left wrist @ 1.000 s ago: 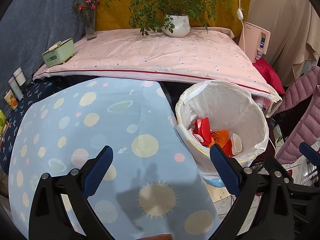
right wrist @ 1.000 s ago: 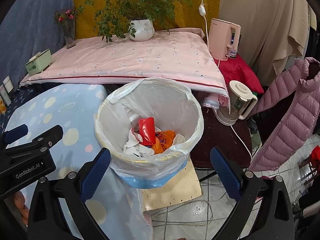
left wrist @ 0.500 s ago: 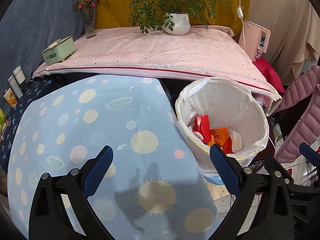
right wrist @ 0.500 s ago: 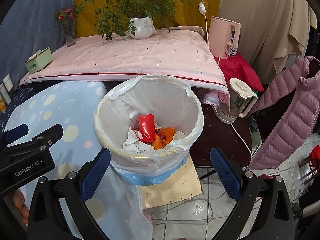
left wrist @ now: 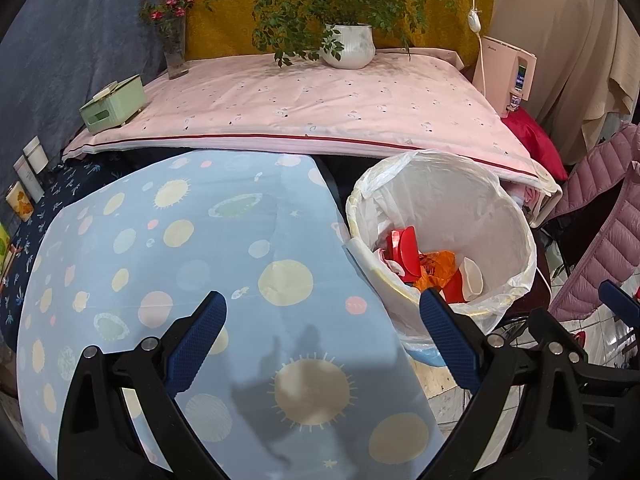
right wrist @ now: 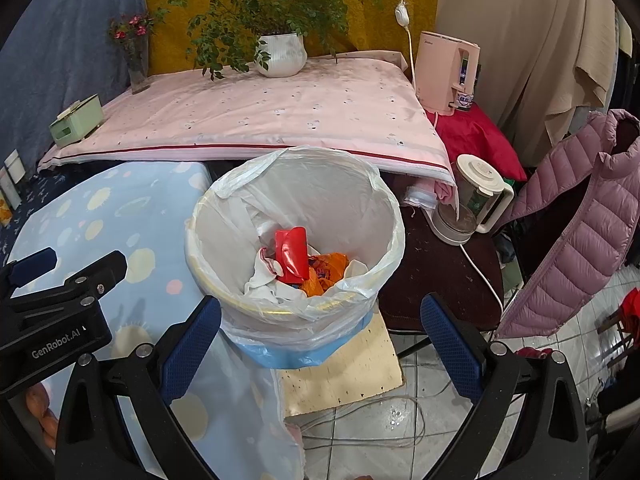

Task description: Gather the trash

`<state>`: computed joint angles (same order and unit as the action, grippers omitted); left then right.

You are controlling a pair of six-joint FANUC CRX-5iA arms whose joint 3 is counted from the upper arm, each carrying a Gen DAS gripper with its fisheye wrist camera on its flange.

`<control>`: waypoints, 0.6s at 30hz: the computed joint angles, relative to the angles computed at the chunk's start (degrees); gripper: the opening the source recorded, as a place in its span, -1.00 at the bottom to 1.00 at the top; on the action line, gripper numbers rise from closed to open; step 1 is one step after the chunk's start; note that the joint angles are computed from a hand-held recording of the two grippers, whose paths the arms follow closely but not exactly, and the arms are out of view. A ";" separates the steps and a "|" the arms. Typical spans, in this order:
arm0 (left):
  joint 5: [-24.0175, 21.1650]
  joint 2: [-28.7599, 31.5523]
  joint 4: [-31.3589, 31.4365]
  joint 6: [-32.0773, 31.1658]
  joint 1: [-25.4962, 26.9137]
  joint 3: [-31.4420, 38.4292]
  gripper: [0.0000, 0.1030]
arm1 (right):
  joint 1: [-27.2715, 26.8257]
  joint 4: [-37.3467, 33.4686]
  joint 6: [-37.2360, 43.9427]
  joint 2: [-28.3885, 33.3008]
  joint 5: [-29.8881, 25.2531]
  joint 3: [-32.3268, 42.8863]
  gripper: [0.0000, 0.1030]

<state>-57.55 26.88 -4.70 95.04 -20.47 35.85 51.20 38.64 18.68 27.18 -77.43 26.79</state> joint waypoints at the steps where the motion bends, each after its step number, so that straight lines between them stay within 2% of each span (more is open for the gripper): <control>1: -0.08 0.07 -0.06 0.00 -0.03 0.14 0.80 | 0.01 -0.01 -0.03 -0.03 0.03 -0.06 0.87; 18: -0.03 0.12 -0.07 -0.48 -0.12 0.18 0.80 | -0.08 -0.09 0.19 -0.05 0.10 -0.04 0.87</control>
